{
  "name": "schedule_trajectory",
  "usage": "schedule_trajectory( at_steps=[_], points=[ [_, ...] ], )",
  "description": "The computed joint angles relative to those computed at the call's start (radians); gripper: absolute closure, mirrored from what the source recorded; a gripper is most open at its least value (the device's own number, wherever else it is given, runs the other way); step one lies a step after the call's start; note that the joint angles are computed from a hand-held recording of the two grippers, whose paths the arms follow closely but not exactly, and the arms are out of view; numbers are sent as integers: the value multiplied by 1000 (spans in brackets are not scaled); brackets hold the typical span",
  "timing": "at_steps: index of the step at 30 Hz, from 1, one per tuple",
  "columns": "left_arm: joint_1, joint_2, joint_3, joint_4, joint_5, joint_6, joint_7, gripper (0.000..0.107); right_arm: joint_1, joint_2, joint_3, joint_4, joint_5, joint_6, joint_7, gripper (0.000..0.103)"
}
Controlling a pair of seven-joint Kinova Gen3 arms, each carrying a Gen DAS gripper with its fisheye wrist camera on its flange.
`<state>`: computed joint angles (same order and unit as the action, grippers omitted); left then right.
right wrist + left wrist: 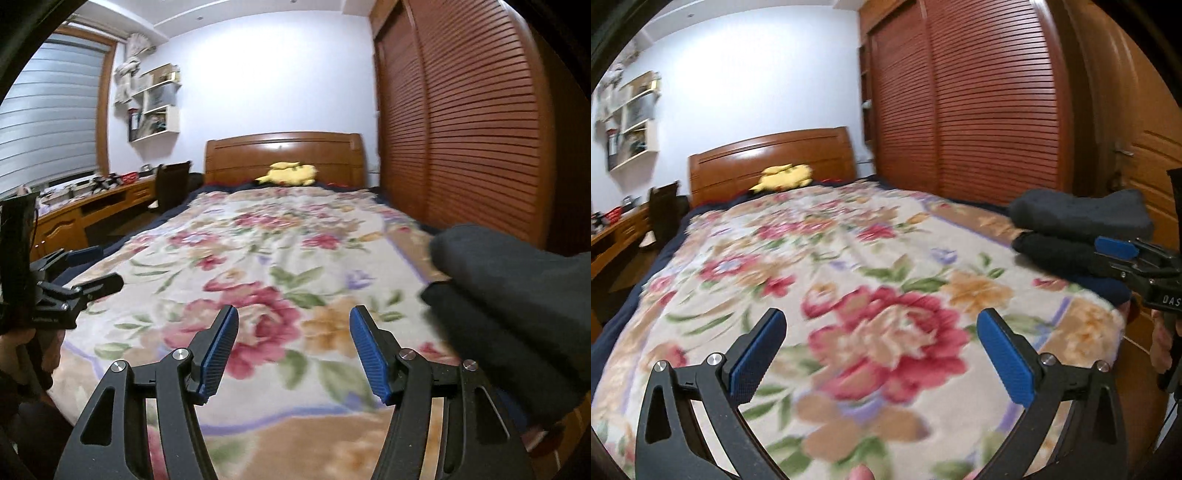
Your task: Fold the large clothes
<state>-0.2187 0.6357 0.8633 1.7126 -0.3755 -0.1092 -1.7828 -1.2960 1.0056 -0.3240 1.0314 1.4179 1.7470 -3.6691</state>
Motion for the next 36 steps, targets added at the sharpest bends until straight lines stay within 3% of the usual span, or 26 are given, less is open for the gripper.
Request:
schedule_trajectory(
  at_steps=[5, 8, 13, 19, 27, 36],
  points=[
    [-53, 1, -29, 41, -2, -47, 37, 4, 35, 4, 62, -27, 7, -148, 55, 38],
    [-35, -13, -112, 70, -1, -118, 70, 4, 66, -6, 103, 4, 15, -239, 46, 38],
    [37, -12, -274, 101, 18, -222, 99, 4, 79, 49, 179, -39, 12, -340, 62, 38],
    [91, 24, -399, 133, 24, -337, 146, 4, 94, 117, 268, -59, -14, -426, 56, 38],
    [167, 45, -513, 102, 8, -331, 236, 4, 106, 125, 372, -16, -66, -538, 44, 38],
    [212, 45, -586, 115, -31, -383, 322, 4, 61, 177, 478, -77, -170, -554, 100, 38]
  ],
)
